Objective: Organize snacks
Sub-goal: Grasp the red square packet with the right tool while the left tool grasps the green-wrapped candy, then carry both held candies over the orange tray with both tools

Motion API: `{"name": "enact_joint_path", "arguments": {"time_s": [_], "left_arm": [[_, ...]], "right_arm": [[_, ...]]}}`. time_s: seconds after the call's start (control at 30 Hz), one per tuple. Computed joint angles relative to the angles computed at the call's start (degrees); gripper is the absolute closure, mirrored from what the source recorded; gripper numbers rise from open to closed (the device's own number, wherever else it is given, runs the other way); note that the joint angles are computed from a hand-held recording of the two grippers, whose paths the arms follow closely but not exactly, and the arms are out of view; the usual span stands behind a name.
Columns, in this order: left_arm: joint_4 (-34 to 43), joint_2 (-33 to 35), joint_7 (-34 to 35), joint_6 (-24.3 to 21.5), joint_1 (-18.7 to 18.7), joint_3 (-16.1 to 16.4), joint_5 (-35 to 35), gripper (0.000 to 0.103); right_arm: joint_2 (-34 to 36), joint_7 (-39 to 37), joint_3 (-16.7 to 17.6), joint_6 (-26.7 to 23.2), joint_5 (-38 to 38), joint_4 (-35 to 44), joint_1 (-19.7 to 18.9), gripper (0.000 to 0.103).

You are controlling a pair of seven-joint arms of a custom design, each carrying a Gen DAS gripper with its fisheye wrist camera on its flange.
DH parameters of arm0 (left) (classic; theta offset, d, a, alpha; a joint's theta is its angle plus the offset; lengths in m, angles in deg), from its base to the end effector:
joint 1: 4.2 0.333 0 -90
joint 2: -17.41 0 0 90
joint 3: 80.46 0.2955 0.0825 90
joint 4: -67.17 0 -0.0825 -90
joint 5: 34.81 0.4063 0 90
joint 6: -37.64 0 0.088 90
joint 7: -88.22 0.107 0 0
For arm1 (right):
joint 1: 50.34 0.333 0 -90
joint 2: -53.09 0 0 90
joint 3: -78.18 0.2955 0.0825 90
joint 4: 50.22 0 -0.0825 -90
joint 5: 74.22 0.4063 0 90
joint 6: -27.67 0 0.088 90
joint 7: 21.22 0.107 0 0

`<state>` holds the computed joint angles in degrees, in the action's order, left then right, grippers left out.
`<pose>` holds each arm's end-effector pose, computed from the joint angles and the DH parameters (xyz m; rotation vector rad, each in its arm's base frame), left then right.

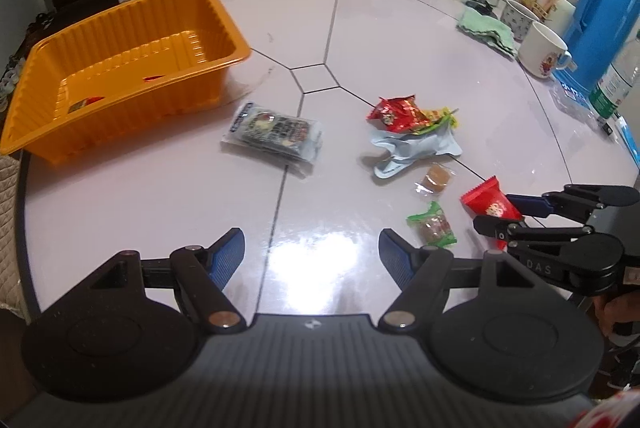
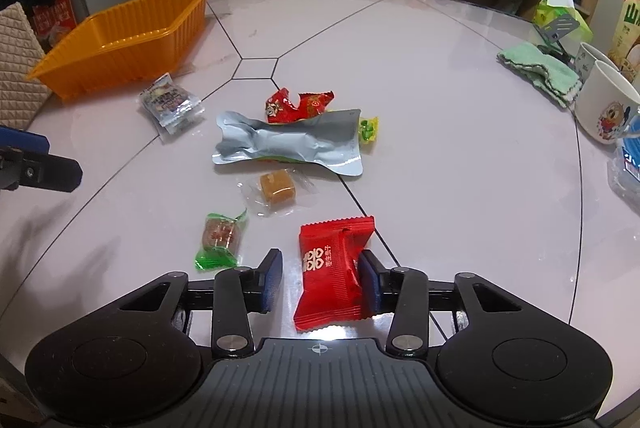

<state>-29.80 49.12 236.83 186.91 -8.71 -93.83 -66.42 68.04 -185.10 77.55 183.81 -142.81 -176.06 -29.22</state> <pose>0.6870 -0.1905 0.2876 -1.0265 2.7177 -0.8604 0.5233 0.2325 0.2396 -1.4318 2.2379 -0.6899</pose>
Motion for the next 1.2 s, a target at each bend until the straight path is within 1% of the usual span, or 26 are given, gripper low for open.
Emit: {"name": "enact_joint_path", "arguments": {"time_s": [0.03,0.17,0.2,0.3,0.47,0.6,0.73,0.87,1.0,1.17,1.2], "left_arm": [[0.1,0.1,0.1,-0.2,-0.1,-0.1,0.2,0.031],[0.0,0.4,1.6,-0.4,-0.3,-0.8,0.0,0.033],[-0.1,0.5,2.1,-0.6,-0.3,-1.0,-0.1,0.035],[-0.1,0.9,3.0,-1.5,-0.6,-1.4,-0.4,0.037],[0.3,1.6,3.2,-3.1,-1.6,-1.8,-0.5,0.038],[0.7,2.2,2.5,-4.0,-2.7,-1.8,-0.3,0.044],[1.4,3.0,1.9,-4.9,-3.4,-1.9,0.1,0.047],[2.1,4.0,2.0,-5.7,-3.3,-2.4,-0.6,0.058],[2.3,4.8,0.9,-4.3,-4.7,-1.7,0.7,0.068],[0.6,4.5,2.9,-0.7,-4.9,-2.5,0.8,0.070],[0.2,4.4,3.2,-0.1,-4.9,-2.6,0.8,0.072]], "right_arm": [[-0.1,0.4,-0.1,0.1,-0.2,-0.2,0.0,0.075],[-1.7,4.4,-0.4,0.6,-2.2,-1.7,-0.1,0.076],[-2.3,6.1,-0.5,0.9,-3.1,-2.3,-0.2,0.076],[-4.5,11.3,-0.3,1.1,-5.8,-4.0,-0.6,0.076],[-7.4,13.3,1.2,-0.1,-5.8,-6.1,-1.9,0.076],[-9.2,15.6,2.0,-0.9,-6.3,-7.9,-2.5,0.076],[-10.8,16.8,2.8,-1.9,-6.4,-9.4,-3.0,0.076],[-12.2,17.9,3.5,-2.8,-6.3,-10.6,-3.4,0.076],[-13.5,19.7,4.1,-3.5,-6.8,-11.9,-3.6,0.076],[-14.2,20.9,4.6,-3.8,-6.7,-12.8,-3.9,0.076],[-14.3,21.0,4.7,-3.8,-6.6,-12.9,-3.9,0.076]]}}
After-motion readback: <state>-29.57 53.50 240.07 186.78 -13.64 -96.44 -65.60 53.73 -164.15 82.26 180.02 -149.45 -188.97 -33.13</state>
